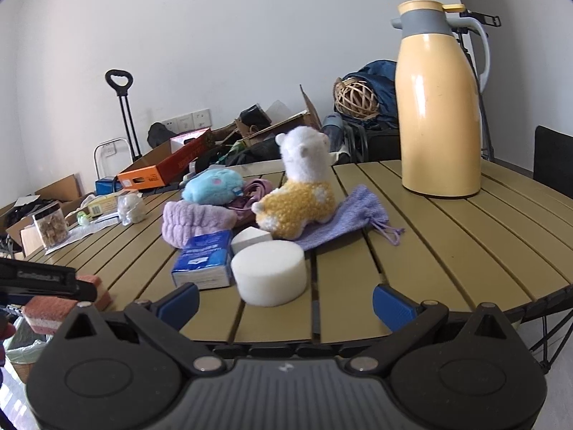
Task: Collect trash
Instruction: 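Reach both tools to the table while the left grasps the pink scouring pad, then grasp the white round sponge with the right gripper while the left holds the pad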
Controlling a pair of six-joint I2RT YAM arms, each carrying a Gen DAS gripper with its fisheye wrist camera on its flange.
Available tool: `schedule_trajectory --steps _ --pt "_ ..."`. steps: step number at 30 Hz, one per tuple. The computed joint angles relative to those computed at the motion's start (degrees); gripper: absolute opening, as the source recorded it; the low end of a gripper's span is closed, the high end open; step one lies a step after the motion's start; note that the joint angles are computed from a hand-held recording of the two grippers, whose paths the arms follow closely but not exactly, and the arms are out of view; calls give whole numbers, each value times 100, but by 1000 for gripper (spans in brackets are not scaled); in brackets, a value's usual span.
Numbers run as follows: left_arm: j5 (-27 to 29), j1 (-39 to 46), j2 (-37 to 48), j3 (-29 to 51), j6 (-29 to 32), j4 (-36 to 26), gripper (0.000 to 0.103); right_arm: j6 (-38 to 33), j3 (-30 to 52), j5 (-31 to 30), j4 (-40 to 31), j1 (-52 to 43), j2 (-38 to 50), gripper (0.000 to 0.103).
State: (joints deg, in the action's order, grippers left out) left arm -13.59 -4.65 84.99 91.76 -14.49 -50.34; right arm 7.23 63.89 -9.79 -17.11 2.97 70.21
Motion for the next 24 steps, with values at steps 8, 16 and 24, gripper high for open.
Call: schedule_trajectory --steps 8,16,24 --pt "5 45 -21 -268 -157 280 103 69 112 62 104 35 221 103" --pt "73 112 -233 -471 -222 569 100 152 422 516 353 306 697 103" --pt "241 239 -454 -555 -163 673 100 103 677 1244 380 672 1129 103"
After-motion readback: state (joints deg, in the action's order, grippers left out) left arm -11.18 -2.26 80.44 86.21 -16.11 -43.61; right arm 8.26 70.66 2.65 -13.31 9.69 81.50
